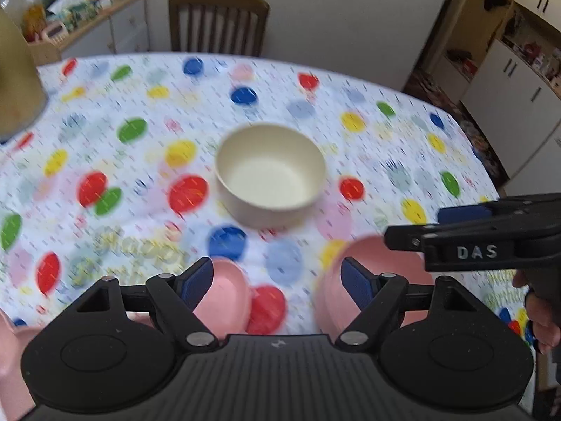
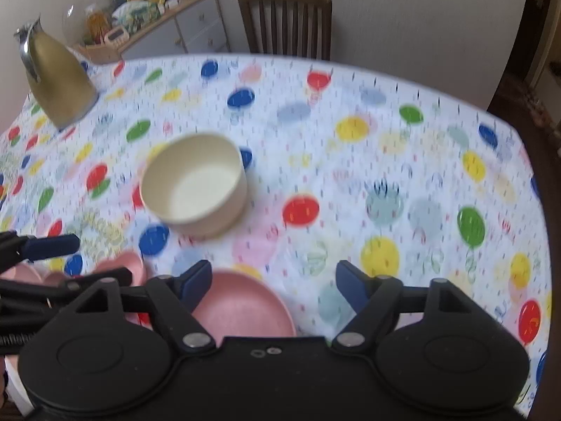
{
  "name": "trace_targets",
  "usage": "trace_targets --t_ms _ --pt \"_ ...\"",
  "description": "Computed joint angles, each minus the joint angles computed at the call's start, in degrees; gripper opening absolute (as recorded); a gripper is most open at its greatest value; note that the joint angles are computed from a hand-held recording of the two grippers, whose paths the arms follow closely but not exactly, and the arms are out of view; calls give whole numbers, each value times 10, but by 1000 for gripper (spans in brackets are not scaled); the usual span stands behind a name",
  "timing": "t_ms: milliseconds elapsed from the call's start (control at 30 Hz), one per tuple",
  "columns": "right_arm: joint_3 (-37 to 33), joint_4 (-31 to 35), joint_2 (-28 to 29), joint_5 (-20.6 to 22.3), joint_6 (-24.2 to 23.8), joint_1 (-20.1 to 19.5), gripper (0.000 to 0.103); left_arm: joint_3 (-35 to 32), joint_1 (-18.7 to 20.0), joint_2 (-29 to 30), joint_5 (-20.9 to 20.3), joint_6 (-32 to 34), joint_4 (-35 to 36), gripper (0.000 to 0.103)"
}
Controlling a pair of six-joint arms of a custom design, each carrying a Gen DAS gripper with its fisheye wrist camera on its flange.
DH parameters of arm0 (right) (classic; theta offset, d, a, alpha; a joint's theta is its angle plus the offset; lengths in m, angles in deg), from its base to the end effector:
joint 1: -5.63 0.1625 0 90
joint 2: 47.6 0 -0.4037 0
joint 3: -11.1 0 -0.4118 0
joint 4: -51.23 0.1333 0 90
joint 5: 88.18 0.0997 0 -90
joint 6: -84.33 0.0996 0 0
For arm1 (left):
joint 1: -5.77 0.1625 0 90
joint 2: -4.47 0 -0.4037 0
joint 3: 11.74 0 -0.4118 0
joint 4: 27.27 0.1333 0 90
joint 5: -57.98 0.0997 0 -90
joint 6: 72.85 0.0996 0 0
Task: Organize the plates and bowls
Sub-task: 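Close both grippers on the rim of the pink bowl, then carry the pink bowl with both grippers and lower it beside the plate stack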
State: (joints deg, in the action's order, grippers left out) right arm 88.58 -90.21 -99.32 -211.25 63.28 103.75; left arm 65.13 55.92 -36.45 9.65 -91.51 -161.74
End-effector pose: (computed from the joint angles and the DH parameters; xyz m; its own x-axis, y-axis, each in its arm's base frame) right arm 0.1837 -0.7284 0.2684 -0.7597 -0.2125 0.6146 -0.4288 0.8742 -0.2278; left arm -0.3261 -0.7021 0.1264 -0.8059 0.1389 -0.5755 0.3967 0.8483 -0.3507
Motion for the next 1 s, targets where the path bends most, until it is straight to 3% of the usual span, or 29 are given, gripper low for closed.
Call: trace_targets --t_ms 67,200,467,667,1000 --pt "8 17 -6 -3 2 -4 65 2 -2 3 -11 -4 14 76" --pt "21 41 -16 -2 11 -10 44 -4 1 11 -44 -23 38 51" --pt "45 35 -29 -7 27 -12 18 -8 1 20 -65 -36 43 19" --pt "65 17 -39 -29 44 -9 4 -2 -1 16 -58 -36 43 12" --pt "131 -10 -82 -60 78 10 4 46 -16 -19 -79 -21 30 11"
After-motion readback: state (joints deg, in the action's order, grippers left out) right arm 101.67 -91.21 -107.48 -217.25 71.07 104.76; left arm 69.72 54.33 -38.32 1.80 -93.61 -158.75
